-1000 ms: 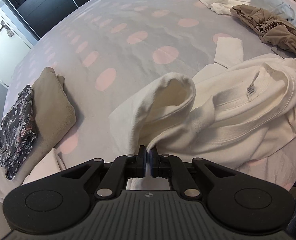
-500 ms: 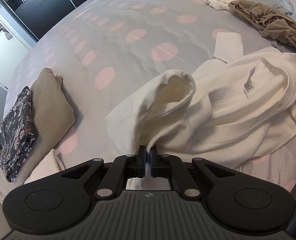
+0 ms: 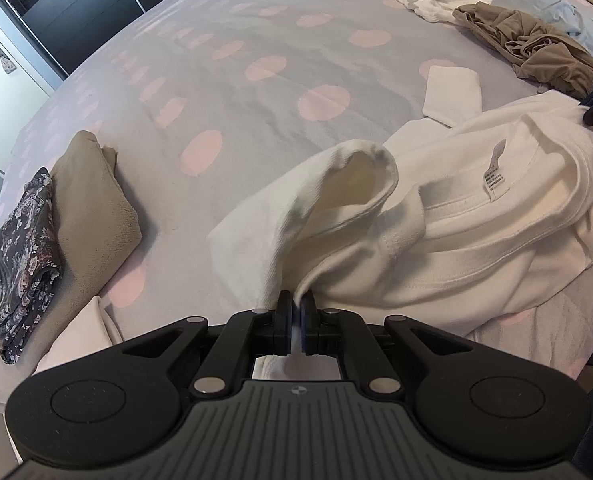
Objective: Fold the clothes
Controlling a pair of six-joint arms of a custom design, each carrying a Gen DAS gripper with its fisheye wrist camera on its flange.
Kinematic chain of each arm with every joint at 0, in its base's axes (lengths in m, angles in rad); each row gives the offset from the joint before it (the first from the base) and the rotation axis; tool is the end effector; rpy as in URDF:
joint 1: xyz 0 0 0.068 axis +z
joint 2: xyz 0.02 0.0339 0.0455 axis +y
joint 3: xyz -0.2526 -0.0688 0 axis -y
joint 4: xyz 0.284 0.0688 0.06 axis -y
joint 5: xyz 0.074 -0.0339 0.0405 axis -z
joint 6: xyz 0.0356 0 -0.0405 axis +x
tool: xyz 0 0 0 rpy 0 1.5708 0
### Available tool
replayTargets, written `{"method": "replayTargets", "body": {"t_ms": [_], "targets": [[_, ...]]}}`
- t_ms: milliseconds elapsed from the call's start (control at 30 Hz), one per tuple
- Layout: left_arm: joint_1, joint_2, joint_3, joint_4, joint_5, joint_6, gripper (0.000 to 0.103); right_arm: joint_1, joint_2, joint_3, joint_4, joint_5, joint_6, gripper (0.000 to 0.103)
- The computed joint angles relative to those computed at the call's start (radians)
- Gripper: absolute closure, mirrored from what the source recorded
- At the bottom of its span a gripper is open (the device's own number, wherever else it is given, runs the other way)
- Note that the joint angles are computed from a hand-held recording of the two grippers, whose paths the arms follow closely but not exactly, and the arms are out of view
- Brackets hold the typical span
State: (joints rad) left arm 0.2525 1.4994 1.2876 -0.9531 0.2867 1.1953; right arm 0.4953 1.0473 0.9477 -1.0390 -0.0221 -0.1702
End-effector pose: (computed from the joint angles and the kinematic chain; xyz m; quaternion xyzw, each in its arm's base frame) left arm 0.3268 0.0739 0.2651 0.4659 0.8506 0.0273 0.2421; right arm 0.2004 0.1091 0.2642 -0.3213 0.9223 0.0453 0.2098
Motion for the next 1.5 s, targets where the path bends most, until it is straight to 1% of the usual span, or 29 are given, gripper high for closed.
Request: {"method": "replayTargets", "body": {"t_ms": [133,200,367,433,667,833,900,933,1000,1033,1100,1233,1333,1467,1500], "targets": [[0.003,0.008,0.008,-0.011,-0.004,0.007,0.101,0.015,-0.063,0.013,-0.071,-0.062,-0.079,0.097],[0.004,0.005,0.003,-0.010,-0.008,0.011,0.101,0.039,-0.065,0.008,-0.097,-0.078,-0.109,0.097],[0.007,-0.009,-0.016,-0.003,-0.014,0.017,0.101,0.108,-0.029,-0.023,-0.071,0.004,-0.090,0.097],[0.008,-0.014,-0.021,-0.001,-0.015,0.017,0.101,0.113,-0.022,-0.025,-0.064,0.019,-0.087,0.097],[0.009,-0.016,-0.029,0.009,-0.021,0.025,0.101,0.069,-0.039,0.017,-0.082,0.027,-0.098,0.092],[0.008,-0.023,-0.038,0.016,-0.025,0.031,0.101,0.018,-0.027,0.046,-0.044,0.001,-0.094,0.089],[0.008,-0.026,-0.043,0.019,-0.027,0.032,0.101,0.009,-0.009,0.051,-0.021,-0.001,-0.091,0.082],[0.007,-0.028,-0.045,0.020,-0.028,0.031,0.101,0.006,0.004,0.053,-0.008,-0.010,-0.087,0.081],[0.005,-0.033,-0.050,0.024,-0.030,0.030,0.101,0.006,0.024,0.050,0.021,-0.037,-0.073,0.074],[0.004,-0.034,-0.053,0.026,-0.032,0.030,0.101,0.006,0.034,0.049,0.036,-0.050,-0.067,0.073],[0.003,-0.036,-0.056,0.029,-0.034,0.032,0.101,0.012,0.062,0.047,0.055,-0.069,-0.063,0.073],[0.000,-0.034,-0.055,0.028,-0.036,0.032,0.101,0.017,0.110,0.034,0.074,-0.062,-0.070,0.073],[-0.002,-0.033,-0.055,0.029,-0.039,0.033,0.101,0.006,0.125,0.015,0.110,-0.081,-0.027,0.074],[-0.008,-0.036,-0.064,0.036,-0.048,0.037,0.101,0.064,0.106,0.004,0.169,-0.079,-0.002,0.074],[-0.010,-0.037,-0.066,0.039,-0.050,0.037,0.101,0.084,0.115,0.007,0.179,-0.061,0.009,0.076]]}}
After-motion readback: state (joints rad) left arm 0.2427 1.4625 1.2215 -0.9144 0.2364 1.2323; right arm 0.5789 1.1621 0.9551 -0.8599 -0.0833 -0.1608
